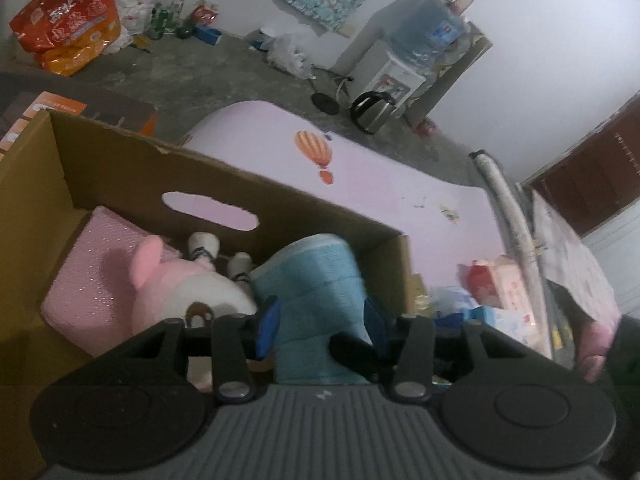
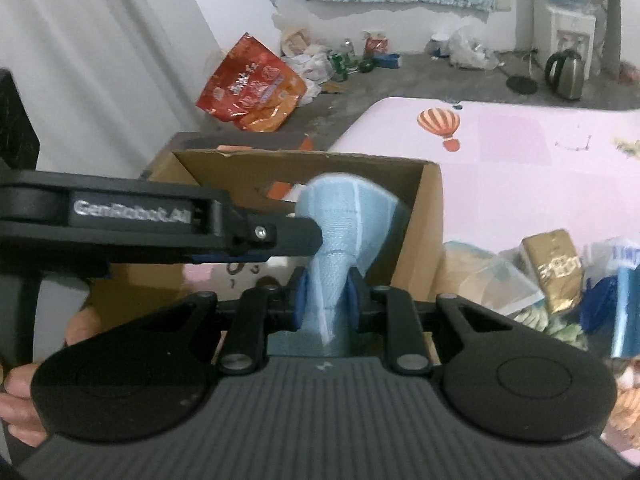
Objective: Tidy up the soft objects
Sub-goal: 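Carry the blue towel with both tools over the cardboard box, then open both tools to drop the blue towel beside the bunny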
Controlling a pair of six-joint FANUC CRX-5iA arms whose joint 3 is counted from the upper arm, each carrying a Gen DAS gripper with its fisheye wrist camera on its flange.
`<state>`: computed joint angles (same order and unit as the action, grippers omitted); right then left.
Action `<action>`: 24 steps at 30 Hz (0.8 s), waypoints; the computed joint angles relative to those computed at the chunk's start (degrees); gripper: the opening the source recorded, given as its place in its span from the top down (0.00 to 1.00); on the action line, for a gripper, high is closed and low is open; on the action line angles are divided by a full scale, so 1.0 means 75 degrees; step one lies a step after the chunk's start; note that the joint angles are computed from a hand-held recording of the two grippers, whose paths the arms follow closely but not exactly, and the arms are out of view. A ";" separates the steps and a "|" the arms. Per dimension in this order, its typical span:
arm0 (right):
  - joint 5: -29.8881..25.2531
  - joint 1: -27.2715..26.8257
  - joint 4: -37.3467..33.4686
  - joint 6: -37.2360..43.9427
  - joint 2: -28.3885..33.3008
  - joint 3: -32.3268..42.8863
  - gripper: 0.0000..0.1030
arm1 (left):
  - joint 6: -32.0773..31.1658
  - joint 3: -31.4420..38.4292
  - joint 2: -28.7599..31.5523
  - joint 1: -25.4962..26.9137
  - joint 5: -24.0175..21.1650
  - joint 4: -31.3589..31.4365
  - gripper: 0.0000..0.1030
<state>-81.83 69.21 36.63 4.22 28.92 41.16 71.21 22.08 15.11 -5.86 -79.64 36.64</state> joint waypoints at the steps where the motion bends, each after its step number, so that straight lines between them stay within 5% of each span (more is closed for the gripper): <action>1: -0.0057 -0.0011 0.0081 0.0089 0.0083 0.0085 0.75 | 0.0038 0.0038 0.0033 -0.0014 -0.0018 -0.0081 0.55; 2: -0.0231 0.0019 0.0174 0.0162 0.0185 0.0244 0.64 | 0.0063 0.0048 0.0054 -0.0024 -0.0021 -0.0137 0.55; 5: -0.0069 0.0057 0.0422 0.0184 0.0037 -0.0044 0.56 | 0.0058 0.0009 0.0047 -0.0031 0.0074 -0.0175 0.55; 9: -0.0173 0.0241 0.0898 0.0011 -0.0145 -0.0372 0.54 | 0.0079 0.0069 0.0054 -0.0039 0.0023 -0.0225 0.56; 14: 0.0205 0.0757 0.1930 -0.1321 -0.1160 -0.1958 0.53 | -0.0116 -0.0062 -0.0069 -0.0028 0.0028 -0.0203 0.58; 17: 0.0077 0.1259 0.2603 -0.2283 -0.1748 -0.2870 0.53 | -0.0151 -0.0110 -0.0139 -0.0066 0.0042 -0.0320 0.70; 24: -0.0936 0.2672 0.3259 -0.4781 -0.2642 -0.4427 0.53 | -0.0261 0.0233 -0.0214 -0.0648 0.0082 -0.1912 0.84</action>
